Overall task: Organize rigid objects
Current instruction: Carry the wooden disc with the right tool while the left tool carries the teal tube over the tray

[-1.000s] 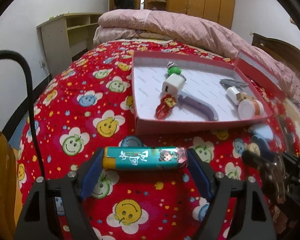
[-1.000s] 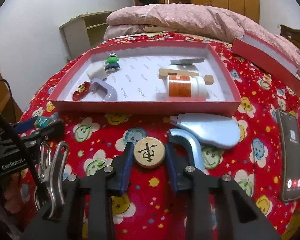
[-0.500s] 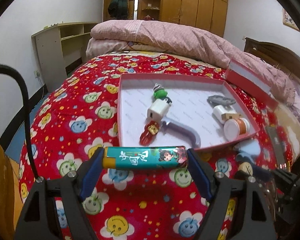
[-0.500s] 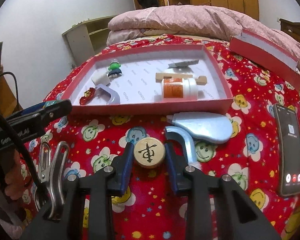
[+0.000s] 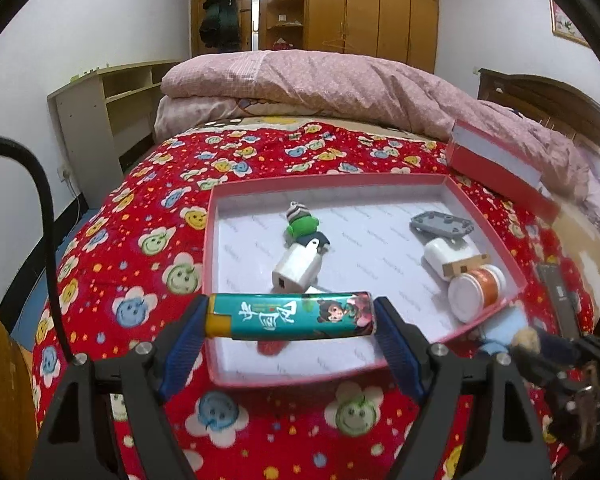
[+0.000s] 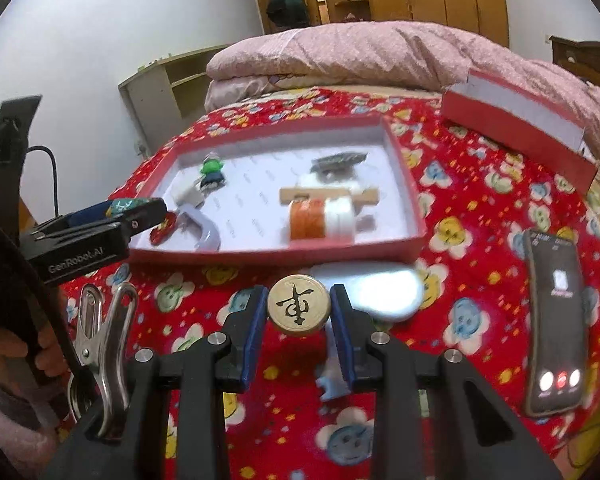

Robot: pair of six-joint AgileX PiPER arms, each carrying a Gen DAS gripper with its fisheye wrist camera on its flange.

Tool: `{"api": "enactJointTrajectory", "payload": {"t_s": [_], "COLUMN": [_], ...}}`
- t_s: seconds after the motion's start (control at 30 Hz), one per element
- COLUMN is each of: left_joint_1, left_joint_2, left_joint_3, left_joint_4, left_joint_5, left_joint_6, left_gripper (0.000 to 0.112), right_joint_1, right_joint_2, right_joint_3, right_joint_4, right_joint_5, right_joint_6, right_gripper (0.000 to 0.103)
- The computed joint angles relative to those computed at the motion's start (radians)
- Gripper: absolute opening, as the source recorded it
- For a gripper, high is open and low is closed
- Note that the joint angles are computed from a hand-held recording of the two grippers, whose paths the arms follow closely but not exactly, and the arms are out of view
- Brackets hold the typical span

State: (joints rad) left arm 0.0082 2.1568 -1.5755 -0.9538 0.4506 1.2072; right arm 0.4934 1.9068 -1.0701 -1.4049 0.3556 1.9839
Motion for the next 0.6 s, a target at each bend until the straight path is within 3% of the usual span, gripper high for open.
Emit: {"api": "enactJointTrajectory", "payload": {"t_s": [0.27,0.4,0.6], "left_joint_1": [-0.027,-0.046,-0.057], "left_joint_2": [0.069,0.142,0.234], "left_joint_3": [-0.110,-0.242,-0.398], "left_joint_4": [0.042,0.203,0.321], "left_joint_5": [0.002,0.028,0.082], "left_joint_6": [-0.048,-0.220,-0.338], "left_gripper": [0.084,0.084,0.084], "right_joint_1": [-0.063,-0.091,-0.122], "right_joint_2": [-0.006,0.007,0.042], "right_joint_3": [-0.034,-0.064,-0.116], "right_joint_4": [0.023,0.044,0.104], "right_joint_5": [-0.006,-0.013,-0.025], "right_joint_6": [-0.067,-0.105,-0.189], "right_gripper": [0.032,0.032,0.032]}}
